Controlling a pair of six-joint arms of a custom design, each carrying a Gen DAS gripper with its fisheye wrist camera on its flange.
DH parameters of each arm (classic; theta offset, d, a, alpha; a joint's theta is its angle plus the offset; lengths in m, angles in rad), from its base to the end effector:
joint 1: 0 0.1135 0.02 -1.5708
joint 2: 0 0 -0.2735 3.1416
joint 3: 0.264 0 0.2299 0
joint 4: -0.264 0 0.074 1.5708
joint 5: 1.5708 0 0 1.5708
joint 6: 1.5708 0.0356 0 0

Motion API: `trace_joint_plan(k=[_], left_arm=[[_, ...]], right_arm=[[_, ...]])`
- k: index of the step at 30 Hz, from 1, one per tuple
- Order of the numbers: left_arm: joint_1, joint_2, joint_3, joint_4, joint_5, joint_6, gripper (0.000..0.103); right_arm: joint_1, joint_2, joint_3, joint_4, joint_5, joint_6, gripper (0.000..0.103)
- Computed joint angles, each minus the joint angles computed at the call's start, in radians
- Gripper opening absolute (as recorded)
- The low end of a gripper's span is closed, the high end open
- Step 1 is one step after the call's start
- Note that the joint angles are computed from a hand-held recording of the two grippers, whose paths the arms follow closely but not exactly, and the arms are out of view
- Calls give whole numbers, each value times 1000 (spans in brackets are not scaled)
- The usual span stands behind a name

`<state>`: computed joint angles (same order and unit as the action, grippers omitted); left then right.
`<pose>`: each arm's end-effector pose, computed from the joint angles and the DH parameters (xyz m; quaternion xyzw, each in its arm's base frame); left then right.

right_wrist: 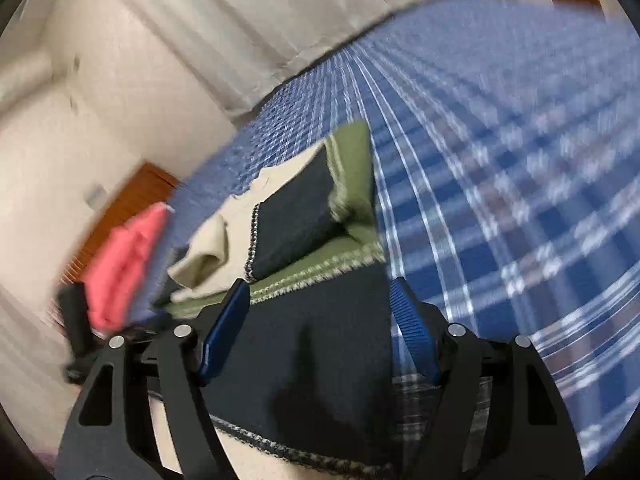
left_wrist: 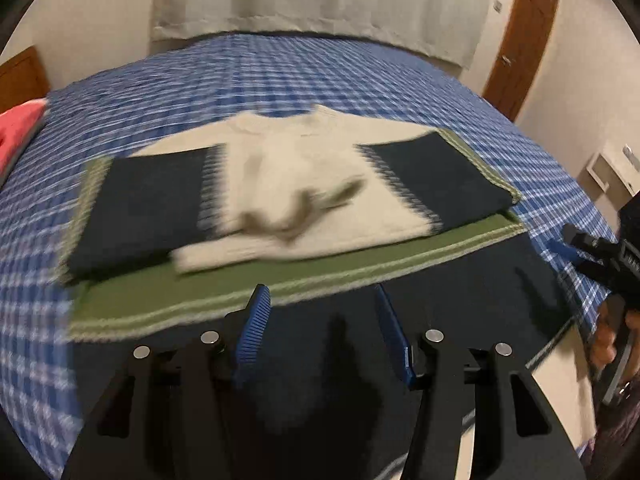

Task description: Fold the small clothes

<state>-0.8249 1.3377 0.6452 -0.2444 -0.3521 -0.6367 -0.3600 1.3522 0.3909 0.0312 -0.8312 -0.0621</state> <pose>0.1648 -0.1603 0.1975 0.0336 0.9365 -0.0809 0.3396 0.1922 -0.0443 0.1543 0.0031 0.8776 0.3143 0.3620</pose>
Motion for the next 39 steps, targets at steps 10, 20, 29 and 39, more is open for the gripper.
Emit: trace_joint_plan(k=[10, 20, 29, 39], left_arm=[[433, -233, -185, -27, 80, 104, 54], [682, -159, -247, 116, 217, 192, 54], [700, -176, -283, 160, 239, 191, 58], [677, -155, -264, 148, 212, 188, 60]], right_arm=[[904, 18, 285, 3, 645, 221, 71], [1189, 621, 823, -172, 1046, 80, 48], [869, 418, 595, -45, 729, 197, 13], [469, 554, 627, 6, 239, 382, 55]])
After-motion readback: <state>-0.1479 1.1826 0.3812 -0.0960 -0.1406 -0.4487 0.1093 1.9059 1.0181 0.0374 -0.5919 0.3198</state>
